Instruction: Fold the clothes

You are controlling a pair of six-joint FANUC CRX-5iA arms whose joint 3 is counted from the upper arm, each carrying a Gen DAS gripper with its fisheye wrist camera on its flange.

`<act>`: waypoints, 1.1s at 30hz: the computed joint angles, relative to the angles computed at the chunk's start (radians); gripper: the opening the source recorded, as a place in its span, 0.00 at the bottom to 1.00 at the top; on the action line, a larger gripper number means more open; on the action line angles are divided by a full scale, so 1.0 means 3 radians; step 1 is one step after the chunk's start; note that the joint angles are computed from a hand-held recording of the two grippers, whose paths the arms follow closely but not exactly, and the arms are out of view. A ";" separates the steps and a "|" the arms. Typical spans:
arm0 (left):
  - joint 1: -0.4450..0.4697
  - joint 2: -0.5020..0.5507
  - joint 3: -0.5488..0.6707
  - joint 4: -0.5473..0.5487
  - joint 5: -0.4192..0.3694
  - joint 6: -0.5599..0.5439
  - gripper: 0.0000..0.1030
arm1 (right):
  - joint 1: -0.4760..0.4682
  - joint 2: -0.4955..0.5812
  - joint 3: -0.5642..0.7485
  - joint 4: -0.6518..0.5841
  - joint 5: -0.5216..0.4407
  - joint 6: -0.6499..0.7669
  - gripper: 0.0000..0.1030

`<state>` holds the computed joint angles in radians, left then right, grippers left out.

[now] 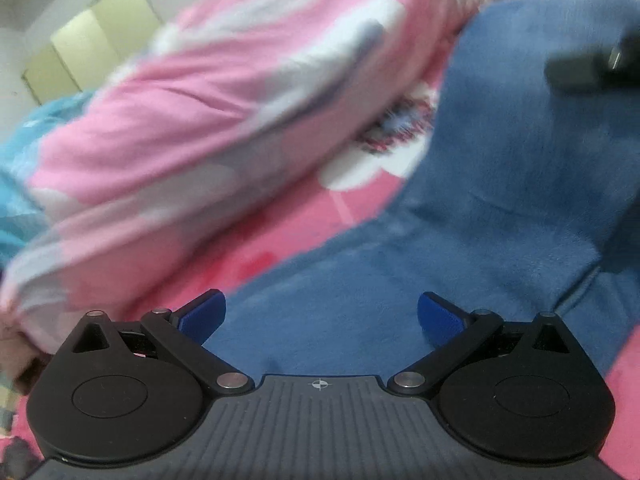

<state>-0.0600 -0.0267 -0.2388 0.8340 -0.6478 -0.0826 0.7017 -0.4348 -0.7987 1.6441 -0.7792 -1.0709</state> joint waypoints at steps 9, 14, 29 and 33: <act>0.1041 -0.0001 0.0718 0.0447 0.0086 -0.0137 1.00 | 0.0089 0.0560 0.0695 -0.0259 0.0113 0.0691 0.11; 0.1217 0.0000 0.0682 0.1017 0.0727 -0.0675 1.00 | 0.0173 0.1140 0.1349 -0.0543 0.0187 0.1423 0.11; 0.1533 0.1098 0.1034 0.0966 -0.1725 0.2074 1.00 | 0.0310 0.1819 0.1844 -0.0365 0.0747 0.2594 0.77; 0.1426 0.1499 0.1413 0.1059 -0.2309 0.2354 1.00 | 0.0225 0.1239 0.1325 0.0024 0.0843 0.1890 0.85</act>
<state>0.3680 0.4228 0.1852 1.1517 -1.3406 0.6236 0.7693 -0.0629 -0.4012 1.6513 -0.5264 -0.5040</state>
